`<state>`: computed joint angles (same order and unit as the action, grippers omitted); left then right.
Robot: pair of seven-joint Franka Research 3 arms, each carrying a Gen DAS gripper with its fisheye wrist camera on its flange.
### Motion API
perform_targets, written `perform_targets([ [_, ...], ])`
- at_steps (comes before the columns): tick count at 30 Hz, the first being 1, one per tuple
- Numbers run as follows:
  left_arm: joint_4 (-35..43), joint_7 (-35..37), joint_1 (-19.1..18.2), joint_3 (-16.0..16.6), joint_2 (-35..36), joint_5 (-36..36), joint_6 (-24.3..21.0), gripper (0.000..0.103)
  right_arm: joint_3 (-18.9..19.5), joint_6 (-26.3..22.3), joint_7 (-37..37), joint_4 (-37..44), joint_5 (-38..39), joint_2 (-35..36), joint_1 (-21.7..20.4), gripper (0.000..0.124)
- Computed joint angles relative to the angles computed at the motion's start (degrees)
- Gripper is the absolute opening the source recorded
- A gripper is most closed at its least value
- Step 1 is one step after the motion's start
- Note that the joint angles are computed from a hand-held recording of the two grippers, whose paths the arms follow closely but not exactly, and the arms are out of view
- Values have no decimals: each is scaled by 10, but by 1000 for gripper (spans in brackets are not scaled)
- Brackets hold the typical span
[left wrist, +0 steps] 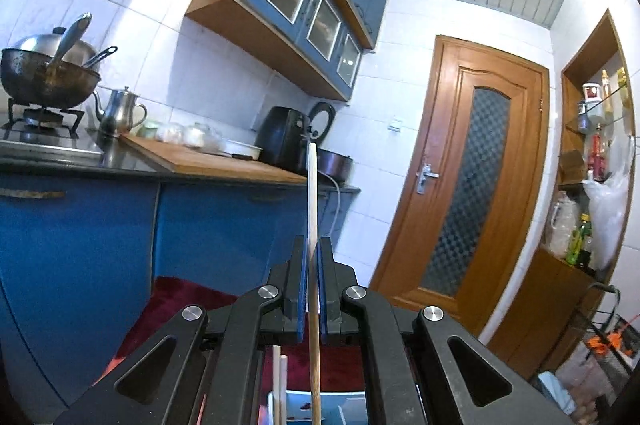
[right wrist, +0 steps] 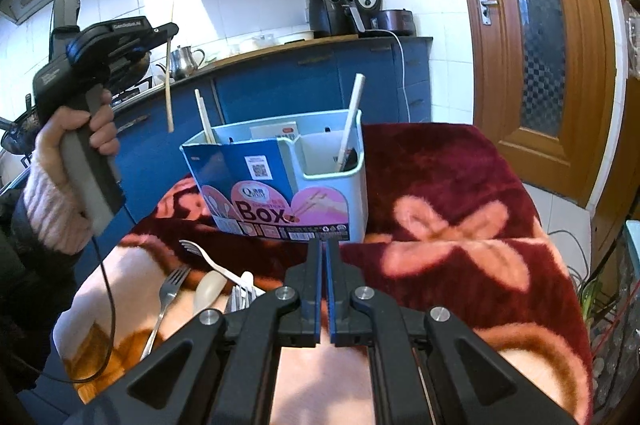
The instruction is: Organize utensils
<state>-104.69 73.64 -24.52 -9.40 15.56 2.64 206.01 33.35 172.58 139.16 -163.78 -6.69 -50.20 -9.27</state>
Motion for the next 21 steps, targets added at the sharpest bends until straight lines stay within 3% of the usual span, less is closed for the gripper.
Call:
perform_targets([
  [6,1,42,-33,28,22,-55,3,4,-6,7,2,-7,4,6,3,3],
  [14,-5,63,-36,25,22,-84,36,4,-3,12,-1,-6,8,10,1,3],
  [21,23,141,-66,33,44,-160,62,4,2,16,-1,-6,10,13,-1,3],
])
